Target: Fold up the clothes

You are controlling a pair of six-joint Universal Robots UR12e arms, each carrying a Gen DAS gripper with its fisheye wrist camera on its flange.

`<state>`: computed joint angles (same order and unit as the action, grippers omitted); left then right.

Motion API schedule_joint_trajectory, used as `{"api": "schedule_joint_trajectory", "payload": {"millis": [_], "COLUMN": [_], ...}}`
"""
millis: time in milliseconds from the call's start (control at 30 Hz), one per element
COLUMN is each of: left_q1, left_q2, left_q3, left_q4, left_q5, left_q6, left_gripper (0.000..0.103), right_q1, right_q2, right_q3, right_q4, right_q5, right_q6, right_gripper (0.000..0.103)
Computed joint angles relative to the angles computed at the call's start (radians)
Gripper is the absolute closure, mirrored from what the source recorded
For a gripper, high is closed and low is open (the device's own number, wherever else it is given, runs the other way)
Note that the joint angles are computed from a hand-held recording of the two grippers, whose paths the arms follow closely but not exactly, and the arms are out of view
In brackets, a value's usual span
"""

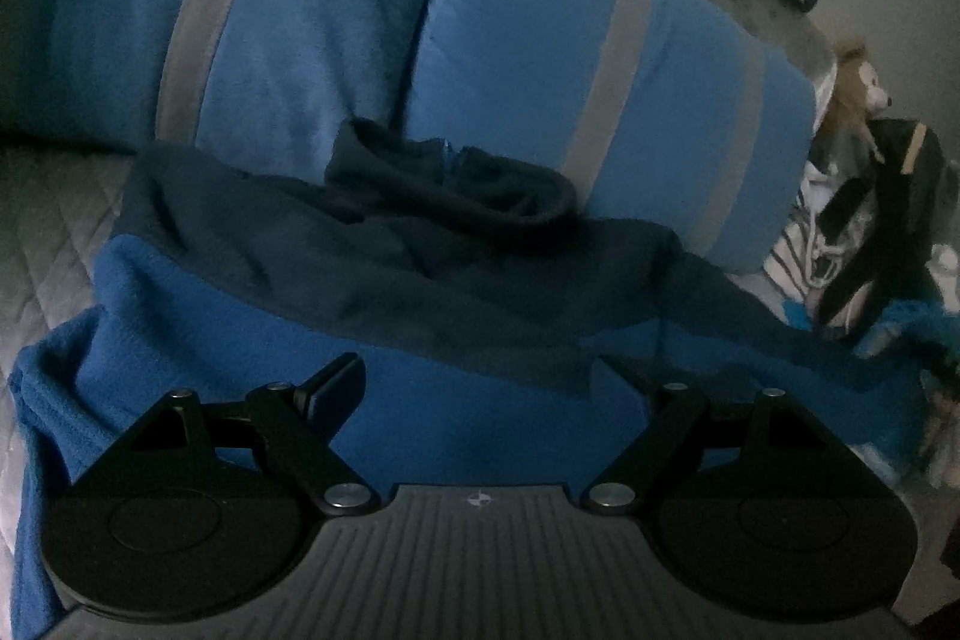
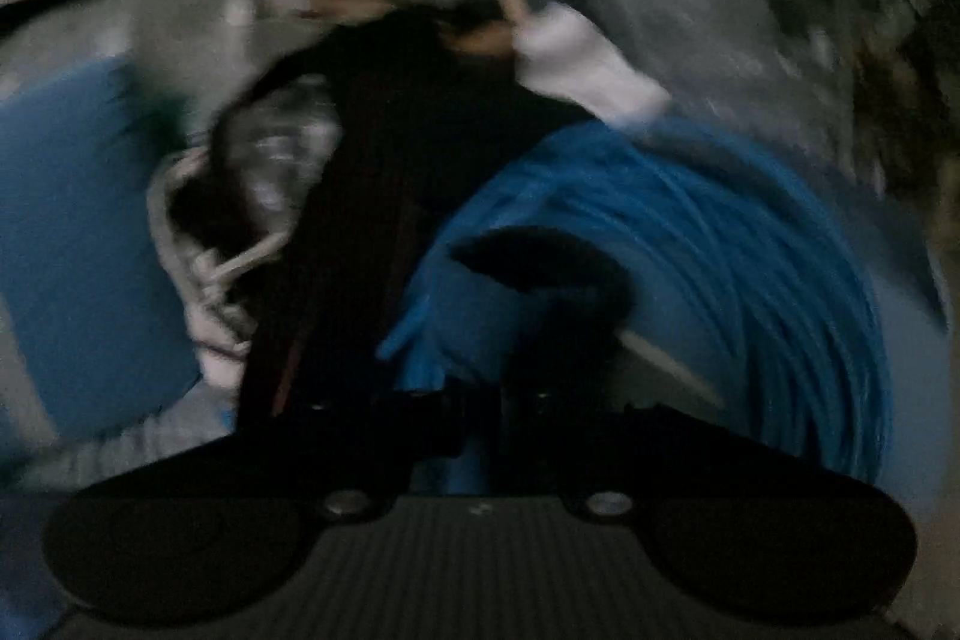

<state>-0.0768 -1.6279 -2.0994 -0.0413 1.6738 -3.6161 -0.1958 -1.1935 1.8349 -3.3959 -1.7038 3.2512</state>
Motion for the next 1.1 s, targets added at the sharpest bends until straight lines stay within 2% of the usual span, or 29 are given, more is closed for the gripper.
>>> {"api": "schedule_joint_trajectory", "payload": {"millis": [167,267,400,533,633,700,800,833,900,933,967,1033,1100], "left_q1": [0.010,0.014,0.013,0.037,0.071,0.092,0.102,0.102,0.098,0.097,0.096,0.097,0.085], "left_q2": [0.000,0.001,0.005,0.026,0.045,0.054,0.061,0.064,0.073,0.078,0.085,0.101,0.118], "left_q3": [-0.008,-0.018,-0.030,-0.052,-0.075,-0.089,-0.105,-0.107,-0.109,-0.111,-0.113,-0.115,-0.110], "left_q4": [0.037,0.064,0.082,0.083,0.082,0.078,0.086,0.082,0.062,0.058,0.053,0.035,0.016], "left_q5": [-0.014,-0.013,0.015,-0.041,-0.146,-0.209,-0.240,-0.238,-0.223,-0.217,-0.213,-0.209,-0.165], "left_q6": [-0.053,-0.101,-0.150,-0.214,-0.285,-0.308,-0.300,-0.283,-0.245,-0.232,-0.220,-0.206,-0.175], "left_gripper": [0.020,0.020,0.020,0.020,0.020,0.020,0.020,0.020,0.020,0.020,0.020,0.020,0.020], "right_q1": [0.042,0.070,0.121,0.187,0.235,0.259,0.297,0.311,0.342,0.357,0.366,0.362,0.346], "right_q2": [-0.043,-0.080,-0.128,-0.167,-0.196,-0.212,-0.243,-0.253,-0.269,-0.270,-0.271,-0.285,-0.304], "right_q3": [0.048,0.077,0.118,0.162,0.192,0.212,0.240,0.246,0.255,0.262,0.265,0.259,0.247], "right_q4": [-0.110,-0.120,-0.095,-0.033,0.056,0.114,0.221,0.260,0.321,0.310,0.306,0.362,0.444], "right_q5": [0.206,0.367,0.542,0.637,0.683,0.702,0.692,0.675,0.614,0.574,0.548,0.578,0.629], "right_q6": [-0.228,-0.312,-0.433,-0.587,-0.713,-0.817,-1.000,-1.056,-1.125,-1.134,-1.145,-1.188,-1.249], "right_gripper": [0.093,0.093,0.093,0.094,0.094,0.094,0.094,0.091,0.070,0.063,0.047,0.024,0.023]}}
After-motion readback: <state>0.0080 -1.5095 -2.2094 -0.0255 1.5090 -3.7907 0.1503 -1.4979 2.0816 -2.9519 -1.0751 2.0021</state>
